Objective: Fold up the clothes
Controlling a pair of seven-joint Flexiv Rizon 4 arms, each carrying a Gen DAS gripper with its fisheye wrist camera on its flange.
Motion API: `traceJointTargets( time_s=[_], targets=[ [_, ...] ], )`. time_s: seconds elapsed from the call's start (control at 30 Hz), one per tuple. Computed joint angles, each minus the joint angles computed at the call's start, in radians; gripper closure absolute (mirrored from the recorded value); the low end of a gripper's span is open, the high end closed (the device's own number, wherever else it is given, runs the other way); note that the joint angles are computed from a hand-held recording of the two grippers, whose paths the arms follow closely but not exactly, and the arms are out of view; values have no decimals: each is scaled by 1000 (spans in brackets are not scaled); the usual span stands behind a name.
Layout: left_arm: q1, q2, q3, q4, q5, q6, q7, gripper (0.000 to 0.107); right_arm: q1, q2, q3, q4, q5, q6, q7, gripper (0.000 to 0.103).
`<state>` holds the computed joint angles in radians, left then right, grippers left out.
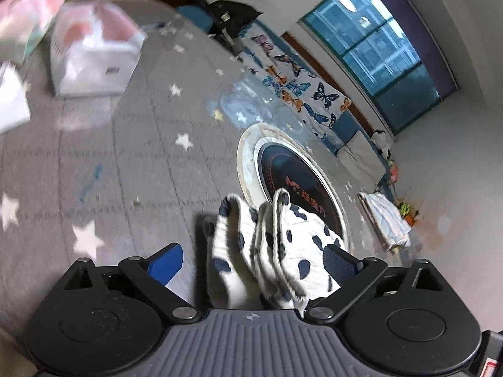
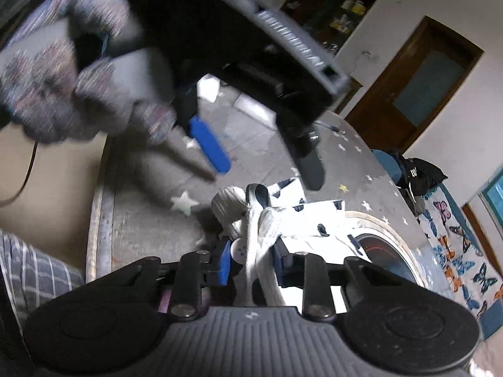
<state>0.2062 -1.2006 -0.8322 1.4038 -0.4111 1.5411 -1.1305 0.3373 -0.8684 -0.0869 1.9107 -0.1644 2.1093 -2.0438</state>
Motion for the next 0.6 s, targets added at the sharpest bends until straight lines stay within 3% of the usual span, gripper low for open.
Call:
traceJointTargets(
  time_s=[0.27,0.47,0.6],
  targets=[
    [4,-36,-48,-24,-73,-63,-61,9,-22,13,26,0,12,36,45,81],
    [-66,-42,12,-112,-160,-153,-66,10,-40,24,38,19,2,62,58,82],
    [-94,-50,34,-154,-219,-187,-53,25,-67,30,57,31,-23,77,73,82]
  ],
)
